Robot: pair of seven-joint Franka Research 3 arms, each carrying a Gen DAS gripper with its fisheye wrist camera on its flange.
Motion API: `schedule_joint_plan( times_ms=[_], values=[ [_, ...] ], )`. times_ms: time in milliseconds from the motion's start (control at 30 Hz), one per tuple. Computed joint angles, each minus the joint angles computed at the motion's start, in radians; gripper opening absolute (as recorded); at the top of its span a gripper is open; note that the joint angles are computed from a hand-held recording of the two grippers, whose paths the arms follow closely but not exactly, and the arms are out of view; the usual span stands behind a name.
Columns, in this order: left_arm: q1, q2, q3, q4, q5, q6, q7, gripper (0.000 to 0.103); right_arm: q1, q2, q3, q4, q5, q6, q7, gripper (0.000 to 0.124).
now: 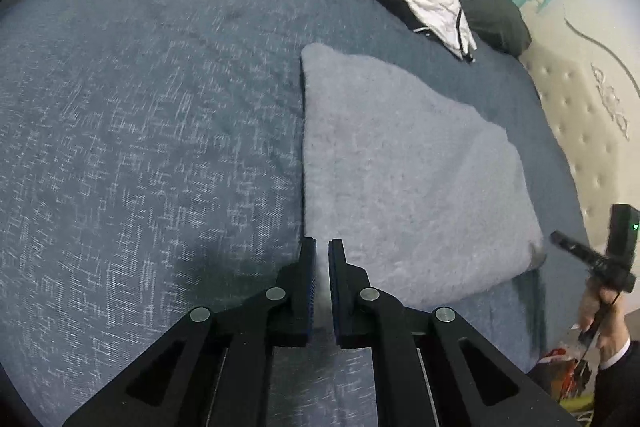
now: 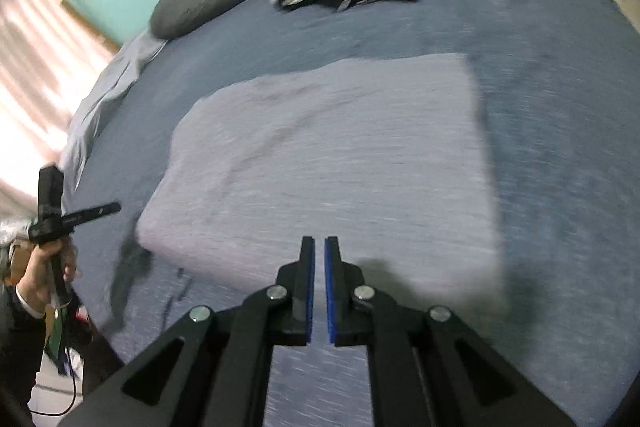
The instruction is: Fold clothes
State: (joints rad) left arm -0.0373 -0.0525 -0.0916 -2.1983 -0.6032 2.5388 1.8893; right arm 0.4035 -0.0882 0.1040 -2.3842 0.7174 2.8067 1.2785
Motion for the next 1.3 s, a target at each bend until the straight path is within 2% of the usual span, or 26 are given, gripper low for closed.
schedule_joint_plan(
  times_ms=[200,400,833,1033,1300],
  values=[
    [-0.016,0.008,-0.017,0.017,0.004,0.048,-0.030,0.008,0.039,0.141,0.052,0.126,-0.087,-0.058,0.082,0.004],
    [-0.033,0.021,-0.027,0.032,-0.022,0.071,-0.046,0.011,0.057,0.209,0.060,0.182,-0.197,-0.069,0.203,0.004],
    [-0.048,0.059,-0.054,0.022,-0.057,0.142,-0.045,0.016,0.055,0.272,0.065,0.215,-0.256,-0.137,0.266,0.004],
    [-0.057,0.082,-0.077,0.025,-0.025,0.211,-0.054,0.016,0.057,0.322,0.062,0.233,-0.289,-0.113,0.277,0.003],
    [-0.052,0.098,-0.097,0.035,-0.082,0.214,-0.022,0.017,0.047,0.328,0.066,0.256,-0.283,-0.082,0.296,0.002]
  ],
)
